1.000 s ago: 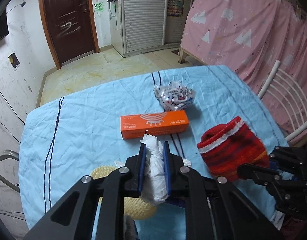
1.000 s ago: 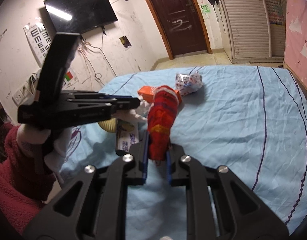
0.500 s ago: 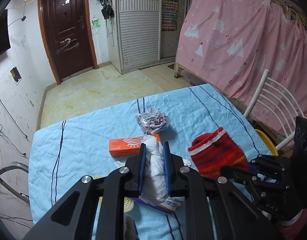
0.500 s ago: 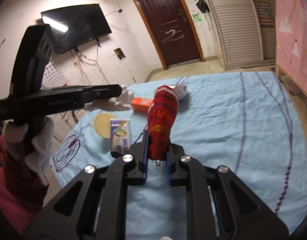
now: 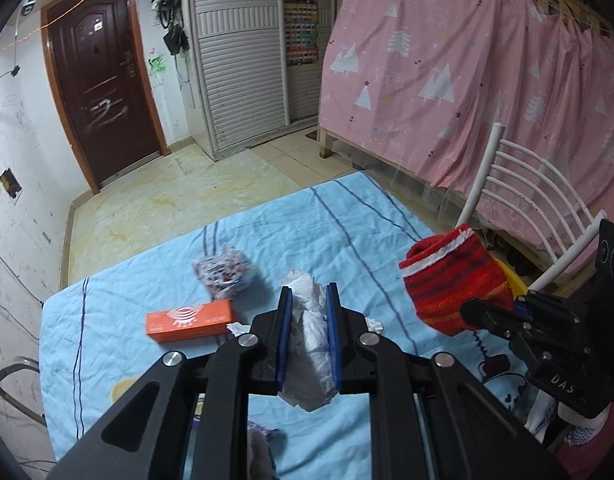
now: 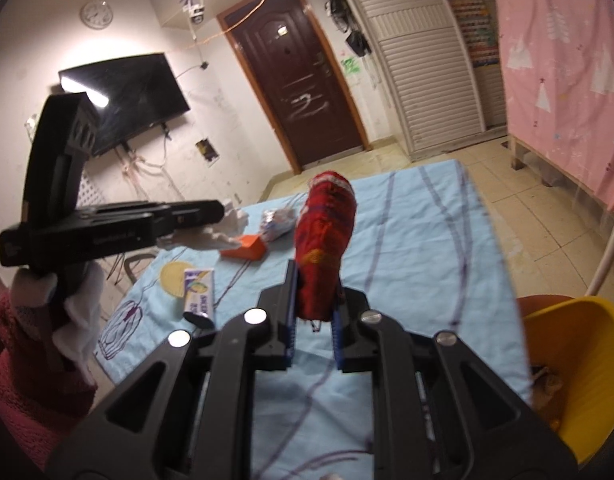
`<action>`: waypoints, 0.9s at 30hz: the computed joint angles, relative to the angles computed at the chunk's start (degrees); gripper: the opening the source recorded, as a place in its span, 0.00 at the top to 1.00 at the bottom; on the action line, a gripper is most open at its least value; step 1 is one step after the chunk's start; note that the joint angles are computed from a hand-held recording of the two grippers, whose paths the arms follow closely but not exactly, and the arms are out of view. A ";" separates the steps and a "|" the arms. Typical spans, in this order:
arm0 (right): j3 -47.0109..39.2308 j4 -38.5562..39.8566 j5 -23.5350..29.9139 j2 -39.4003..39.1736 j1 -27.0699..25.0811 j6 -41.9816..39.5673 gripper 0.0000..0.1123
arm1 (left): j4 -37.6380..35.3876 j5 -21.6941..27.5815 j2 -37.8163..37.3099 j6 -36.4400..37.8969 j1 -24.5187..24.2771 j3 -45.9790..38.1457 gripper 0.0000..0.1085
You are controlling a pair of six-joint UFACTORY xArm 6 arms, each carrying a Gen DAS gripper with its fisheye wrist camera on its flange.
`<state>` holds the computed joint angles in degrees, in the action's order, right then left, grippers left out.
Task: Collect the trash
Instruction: 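Carry both items to the yellow bin and open both tools over it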
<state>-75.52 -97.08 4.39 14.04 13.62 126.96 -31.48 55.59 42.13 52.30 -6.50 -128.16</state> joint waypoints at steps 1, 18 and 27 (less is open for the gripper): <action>0.99 -2.06 0.37 -1.02 -0.25 2.33 0.88 | 0.03 -0.43 -0.72 0.36 -0.58 1.12 0.93; 20.37 -11.02 8.31 -19.18 -5.25 15.12 0.88 | 0.06 -2.17 -8.27 2.36 -9.66 12.19 0.93; 27.84 -13.10 8.73 -25.40 -9.76 19.75 0.88 | 0.71 -0.34 -7.80 1.17 -15.07 12.37 0.93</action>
<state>-47.68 -110.18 13.12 -11.36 3.86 146.71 -30.77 55.25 34.33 53.47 -21.57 -115.79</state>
